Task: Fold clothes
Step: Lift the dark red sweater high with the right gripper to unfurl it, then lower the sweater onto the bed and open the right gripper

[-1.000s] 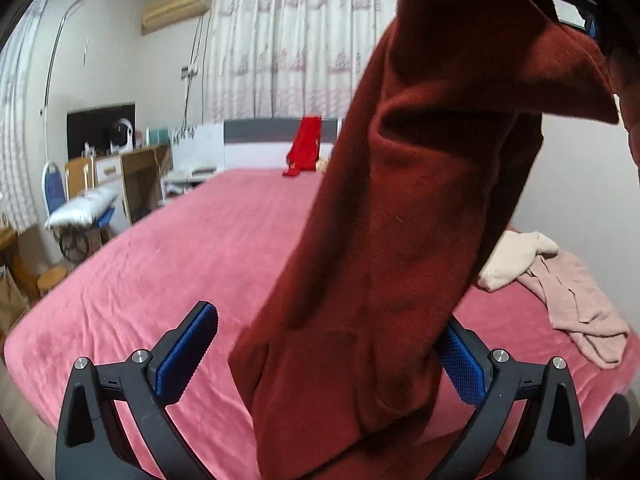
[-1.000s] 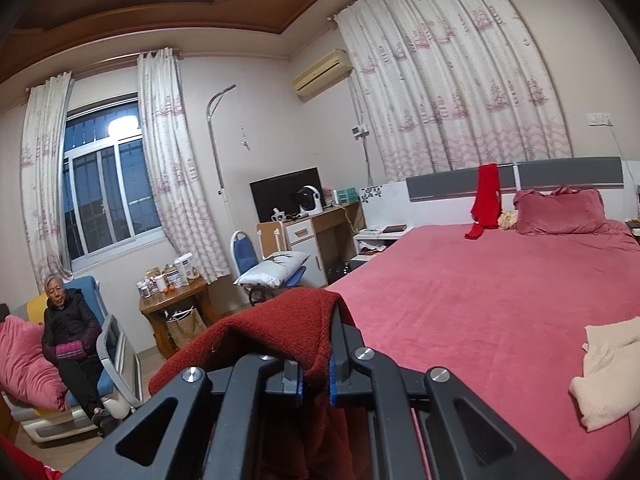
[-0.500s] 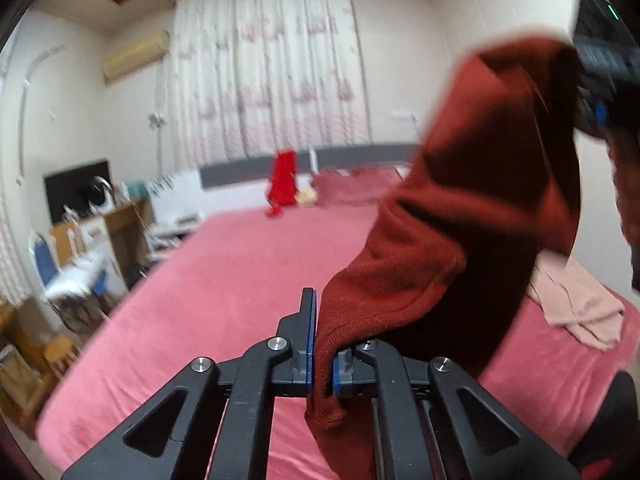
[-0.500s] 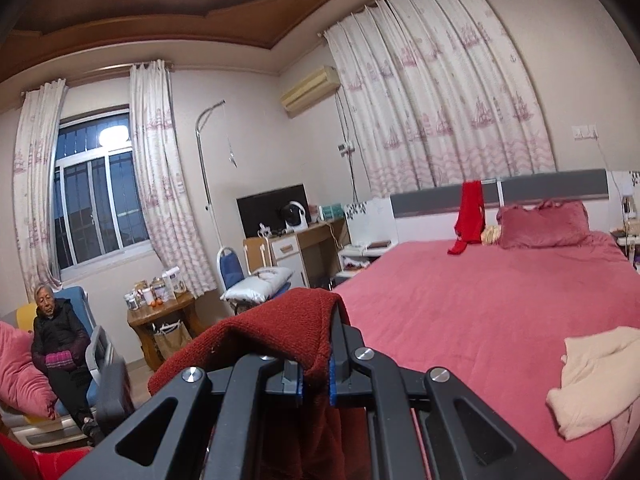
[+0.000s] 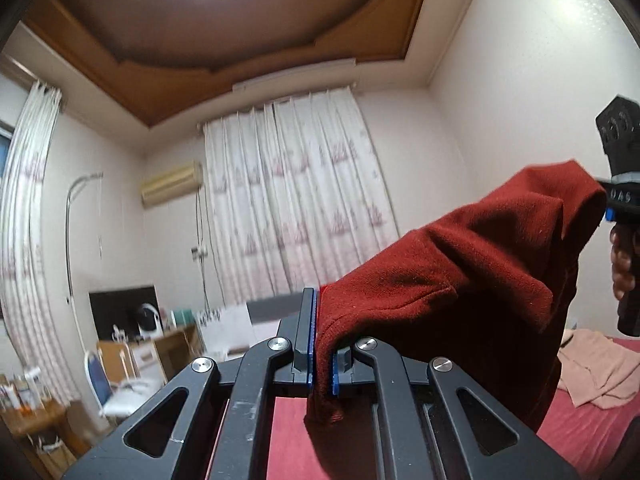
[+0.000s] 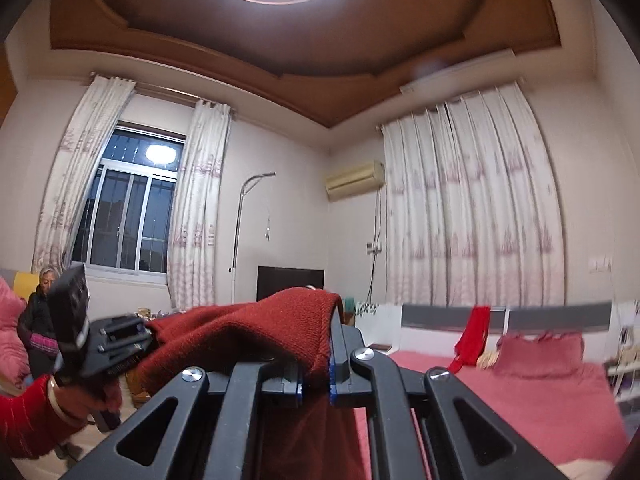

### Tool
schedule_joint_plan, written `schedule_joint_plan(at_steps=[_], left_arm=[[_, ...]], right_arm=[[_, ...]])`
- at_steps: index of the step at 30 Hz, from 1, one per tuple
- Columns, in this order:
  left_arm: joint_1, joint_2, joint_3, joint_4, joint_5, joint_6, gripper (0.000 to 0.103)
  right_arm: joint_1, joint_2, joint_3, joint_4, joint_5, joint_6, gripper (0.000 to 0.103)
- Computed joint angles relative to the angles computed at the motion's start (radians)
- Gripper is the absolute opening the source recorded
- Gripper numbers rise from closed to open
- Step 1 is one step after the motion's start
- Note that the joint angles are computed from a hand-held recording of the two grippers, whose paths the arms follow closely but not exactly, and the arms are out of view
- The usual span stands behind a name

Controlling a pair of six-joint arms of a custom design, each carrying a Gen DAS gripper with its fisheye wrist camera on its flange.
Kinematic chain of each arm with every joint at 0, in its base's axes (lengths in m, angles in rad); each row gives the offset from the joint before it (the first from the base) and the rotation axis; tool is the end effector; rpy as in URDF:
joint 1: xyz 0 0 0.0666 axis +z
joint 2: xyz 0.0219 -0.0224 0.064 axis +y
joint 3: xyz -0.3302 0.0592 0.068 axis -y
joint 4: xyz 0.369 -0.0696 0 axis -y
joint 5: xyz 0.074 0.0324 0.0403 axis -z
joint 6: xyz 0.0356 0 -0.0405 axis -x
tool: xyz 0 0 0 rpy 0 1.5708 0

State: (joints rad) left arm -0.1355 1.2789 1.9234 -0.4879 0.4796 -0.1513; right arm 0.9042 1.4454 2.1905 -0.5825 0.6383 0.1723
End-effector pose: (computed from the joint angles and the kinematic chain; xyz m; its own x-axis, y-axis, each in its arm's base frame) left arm 0.3854 -0.0695 0.7044 0.2389 0.1024 -0.9656 0.5416 0.8113 0.2200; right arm 0.2770 0.3172 0.7333 0.1445 -0.0390 -0.9887 -0.2465 0.9663 -0.0742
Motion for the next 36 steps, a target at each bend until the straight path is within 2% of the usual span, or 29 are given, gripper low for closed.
schedule_joint_plan(at_steps=[4,8,10,13,16,18,20,22,24,25,26,28,29,30,31,32,33,36], left_arm=[[0.030,-0.053,-0.045,0.020,0.061,0.004,0.006],[0.070,-0.103,-0.080,-0.014,0.129,0.011,0.006],[0.089,-0.121,-0.093,-0.046,0.164,0.006,0.007],[0.098,-0.161,-0.150,-0.085,0.181,-0.051,0.010],[0.080,-0.138,-0.160,-0.143,0.171,-0.104,0.010],[0.048,-0.087,-0.146,-0.175,0.133,-0.138,0.010],[0.005,0.023,-0.074,-0.228,0.074,-0.175,0.012],[-0.050,0.137,-0.008,-0.256,-0.023,-0.215,0.024],[-0.109,0.299,0.104,-0.270,-0.163,-0.235,0.059],[-0.135,0.405,0.192,-0.292,-0.244,-0.230,0.067],[-0.155,0.514,0.293,-0.336,-0.312,-0.216,0.074],[-0.185,0.729,0.520,-0.498,-0.436,-0.185,0.074],[-0.196,0.794,0.571,-0.552,-0.479,-0.169,0.074],[-0.203,0.829,0.571,-0.575,-0.506,-0.152,0.074],[-0.206,0.830,0.521,-0.579,-0.515,-0.140,0.074],[-0.210,0.803,0.421,-0.554,-0.508,-0.135,0.074],[-0.213,0.757,0.296,-0.495,-0.500,-0.134,0.074],[-0.228,0.625,-0.022,-0.322,-0.499,-0.106,0.074]], right_arm=[[0.035,-0.025,-0.019,-0.035,0.031,-0.020,0.006],[0.072,-0.072,-0.075,-0.079,0.032,-0.071,0.006],[0.088,-0.097,-0.100,-0.121,0.004,-0.112,0.006],[0.108,-0.126,-0.145,-0.169,-0.025,-0.160,0.006],[0.087,-0.133,-0.175,-0.214,-0.061,-0.212,0.006],[0.042,-0.123,-0.188,-0.240,-0.099,-0.258,0.006],[-0.029,-0.106,-0.203,-0.262,-0.157,-0.315,0.006],[-0.132,-0.057,-0.207,-0.287,-0.192,-0.378,0.006],[-0.235,0.029,-0.172,-0.328,-0.209,-0.445,0.010],[-0.287,0.091,-0.136,-0.365,-0.220,-0.488,0.024],[-0.341,0.172,-0.080,-0.420,-0.226,-0.529,0.030],[-0.423,0.343,0.065,-0.584,-0.267,-0.604,0.030],[-0.443,0.383,0.073,-0.634,-0.269,-0.627,0.030],[-0.456,0.394,0.031,-0.650,-0.282,-0.660,0.030],[-0.460,0.358,-0.061,-0.615,-0.327,-0.687,0.030],[-0.466,0.308,-0.186,-0.533,-0.372,-0.701,0.030],[-0.468,0.270,-0.283,-0.477,-0.404,-0.717,0.029],[-0.449,0.169,-0.515,-0.390,-0.436,-0.766,0.029]])
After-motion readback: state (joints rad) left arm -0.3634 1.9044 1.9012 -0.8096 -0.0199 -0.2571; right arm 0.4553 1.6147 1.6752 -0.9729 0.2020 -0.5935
